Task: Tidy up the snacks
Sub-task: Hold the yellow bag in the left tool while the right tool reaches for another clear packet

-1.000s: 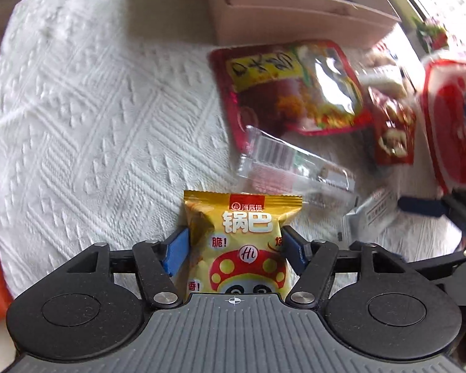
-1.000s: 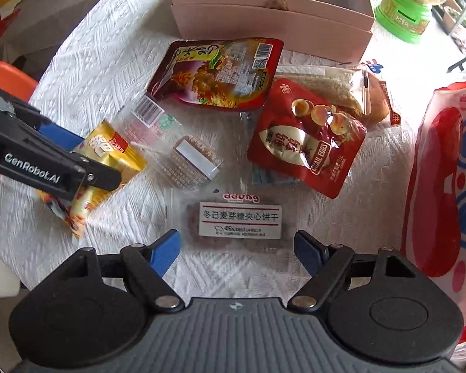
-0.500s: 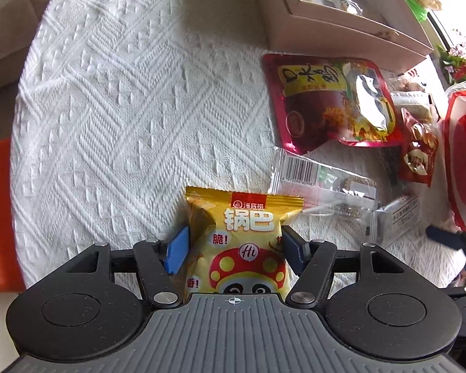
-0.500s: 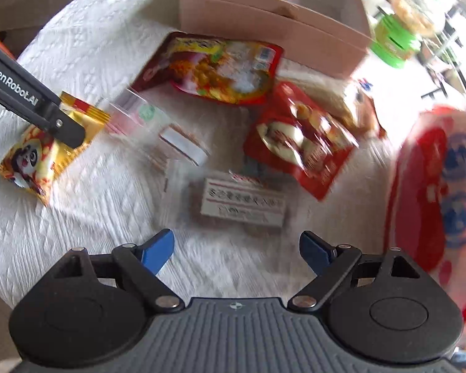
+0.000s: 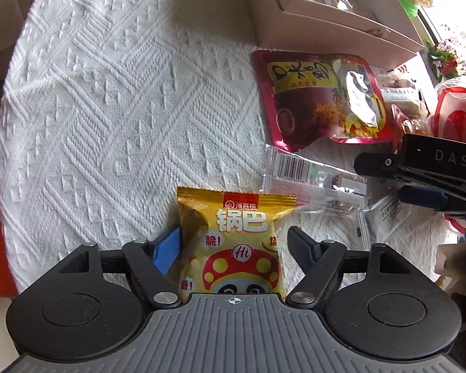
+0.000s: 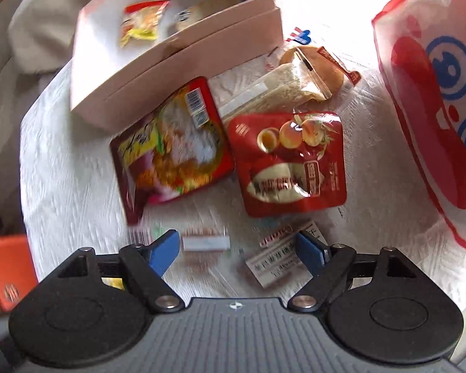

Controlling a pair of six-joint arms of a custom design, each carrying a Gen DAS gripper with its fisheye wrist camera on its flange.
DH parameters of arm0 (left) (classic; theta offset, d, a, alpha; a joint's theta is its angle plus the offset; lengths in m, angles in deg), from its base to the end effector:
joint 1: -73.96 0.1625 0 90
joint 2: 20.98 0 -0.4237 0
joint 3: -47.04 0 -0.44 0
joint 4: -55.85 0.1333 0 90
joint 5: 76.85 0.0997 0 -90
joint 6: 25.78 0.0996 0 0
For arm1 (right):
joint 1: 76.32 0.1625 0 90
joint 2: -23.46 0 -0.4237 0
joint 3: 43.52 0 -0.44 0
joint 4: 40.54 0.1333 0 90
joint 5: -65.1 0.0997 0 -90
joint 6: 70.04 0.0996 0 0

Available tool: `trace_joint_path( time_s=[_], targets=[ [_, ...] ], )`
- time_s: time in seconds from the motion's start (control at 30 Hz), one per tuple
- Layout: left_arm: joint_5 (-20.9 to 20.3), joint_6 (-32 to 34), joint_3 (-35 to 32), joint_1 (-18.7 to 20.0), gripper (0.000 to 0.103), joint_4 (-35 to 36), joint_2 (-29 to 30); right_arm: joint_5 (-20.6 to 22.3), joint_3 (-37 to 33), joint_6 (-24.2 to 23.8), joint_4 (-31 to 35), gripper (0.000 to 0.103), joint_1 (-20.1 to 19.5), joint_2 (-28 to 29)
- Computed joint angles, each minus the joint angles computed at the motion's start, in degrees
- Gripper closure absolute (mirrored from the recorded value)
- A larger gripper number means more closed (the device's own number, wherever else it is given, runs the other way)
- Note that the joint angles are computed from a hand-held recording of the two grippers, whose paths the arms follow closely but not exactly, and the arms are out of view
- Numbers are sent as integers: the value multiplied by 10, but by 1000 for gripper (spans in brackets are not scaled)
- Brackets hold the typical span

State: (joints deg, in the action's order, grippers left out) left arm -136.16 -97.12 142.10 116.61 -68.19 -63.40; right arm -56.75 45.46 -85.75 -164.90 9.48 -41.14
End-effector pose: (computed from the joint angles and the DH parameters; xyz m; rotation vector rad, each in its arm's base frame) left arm -0.3511 -0.5738 -0.0144 -0.4209 2.5362 -0.3918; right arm 0.0296 -0.6994 0.2976 0.1935 -2.5573 0.0940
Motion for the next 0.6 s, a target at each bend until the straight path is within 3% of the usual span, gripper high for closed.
trace_joint_path(
  time_s=[0.13,0.3,0.37,0.47,0.6],
  targets=[
    [-10,29,-9,3,4,-10,11,-3,38,-83,-61,20,-1,-14],
    [-6,24,-23,2,4,8,22,-54,121,-278,-181,21,-11,-51],
    [-1,8,-16,1,9,0,17,-43,130,-290,-170,20,-29,-71],
    [22,-35,-14,-5,36,33,7,-34,130,-296,-147,20,-40,-87],
    [14,-68,11,-4,36,2,-9,-33,115,-277,-115,18,-39,-84]
  ],
)
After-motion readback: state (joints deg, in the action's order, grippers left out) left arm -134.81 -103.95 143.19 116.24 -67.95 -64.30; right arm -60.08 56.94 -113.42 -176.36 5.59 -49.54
